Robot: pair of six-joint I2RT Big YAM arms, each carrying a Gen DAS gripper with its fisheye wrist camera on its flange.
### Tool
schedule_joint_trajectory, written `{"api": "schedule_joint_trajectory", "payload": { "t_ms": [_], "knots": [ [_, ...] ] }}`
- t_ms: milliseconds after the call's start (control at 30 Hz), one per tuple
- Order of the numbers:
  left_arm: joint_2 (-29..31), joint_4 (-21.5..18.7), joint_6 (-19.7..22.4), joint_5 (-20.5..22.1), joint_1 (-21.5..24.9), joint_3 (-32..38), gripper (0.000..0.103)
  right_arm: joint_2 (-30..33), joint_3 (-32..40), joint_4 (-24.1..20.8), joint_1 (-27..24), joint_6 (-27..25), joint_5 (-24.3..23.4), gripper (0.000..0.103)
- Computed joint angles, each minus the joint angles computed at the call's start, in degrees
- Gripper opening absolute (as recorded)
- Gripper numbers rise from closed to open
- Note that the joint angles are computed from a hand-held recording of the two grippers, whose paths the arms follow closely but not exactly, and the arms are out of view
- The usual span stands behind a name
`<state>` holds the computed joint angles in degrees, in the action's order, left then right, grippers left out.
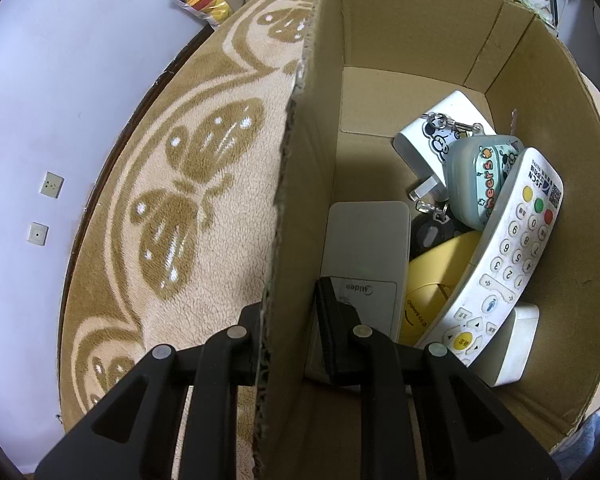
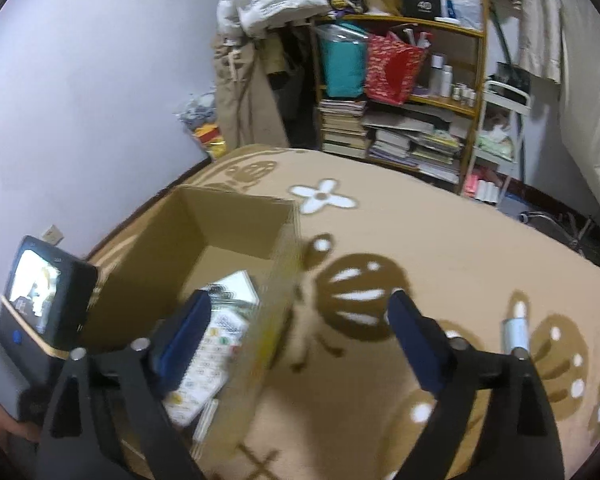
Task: Organize rigid objects
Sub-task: 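Carry the TV remote with the right tool and drop it into the box, then move the right tool back and grasp the light-blue cylindrical device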
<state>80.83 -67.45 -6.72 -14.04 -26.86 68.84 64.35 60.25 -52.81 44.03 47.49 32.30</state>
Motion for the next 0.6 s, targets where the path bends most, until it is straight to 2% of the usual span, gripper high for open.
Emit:
{"api": "schedule_joint_trajectory", "payload": {
  "t_ms": [367,600],
  "knots": [
    [0.0,0.1,0.1,-0.3,-0.1,-0.2,0.019,-7.6,-8.3,-4.9,-8.3,2.6,1.9,0.099],
    [0.0,0.1,0.2,-0.3,-0.1,-0.1,0.019,-12.0,-15.2,-5.1,-16.2,1.4,-2.3,0.099]
  ]
}}
